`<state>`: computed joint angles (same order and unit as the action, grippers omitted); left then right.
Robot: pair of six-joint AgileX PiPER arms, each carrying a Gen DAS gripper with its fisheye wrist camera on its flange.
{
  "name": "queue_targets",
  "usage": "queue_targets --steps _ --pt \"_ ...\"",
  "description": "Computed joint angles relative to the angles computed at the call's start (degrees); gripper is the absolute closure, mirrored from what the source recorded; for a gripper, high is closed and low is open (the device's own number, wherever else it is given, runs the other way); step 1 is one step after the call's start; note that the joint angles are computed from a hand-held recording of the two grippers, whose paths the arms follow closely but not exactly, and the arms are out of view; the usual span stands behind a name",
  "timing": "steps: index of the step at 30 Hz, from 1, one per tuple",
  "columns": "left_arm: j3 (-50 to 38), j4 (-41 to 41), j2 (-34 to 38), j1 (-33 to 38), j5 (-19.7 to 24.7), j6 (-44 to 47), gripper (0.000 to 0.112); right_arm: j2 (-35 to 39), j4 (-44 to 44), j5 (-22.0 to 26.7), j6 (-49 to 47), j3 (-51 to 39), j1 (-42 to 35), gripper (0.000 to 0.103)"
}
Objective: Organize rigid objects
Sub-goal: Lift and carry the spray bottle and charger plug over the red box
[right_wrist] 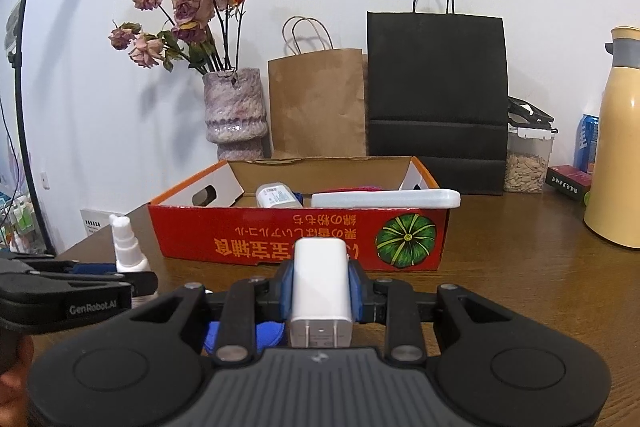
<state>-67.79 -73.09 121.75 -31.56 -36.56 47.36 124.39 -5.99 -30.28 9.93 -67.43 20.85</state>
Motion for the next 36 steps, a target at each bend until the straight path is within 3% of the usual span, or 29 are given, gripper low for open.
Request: queue_targets --steps 16,36 --pt "-3.35 -2.01 -1.59 0.18 -1.09 1.82 0.076 0.23 1.48 -0.61 0.46 -2.68 0.10 0.076" --pt "-13.78 -4.96 1.18 3.26 -0.16 6.58 0.076 3.84 1.47 4.96 0.60 -14.28 0.07 0.076"
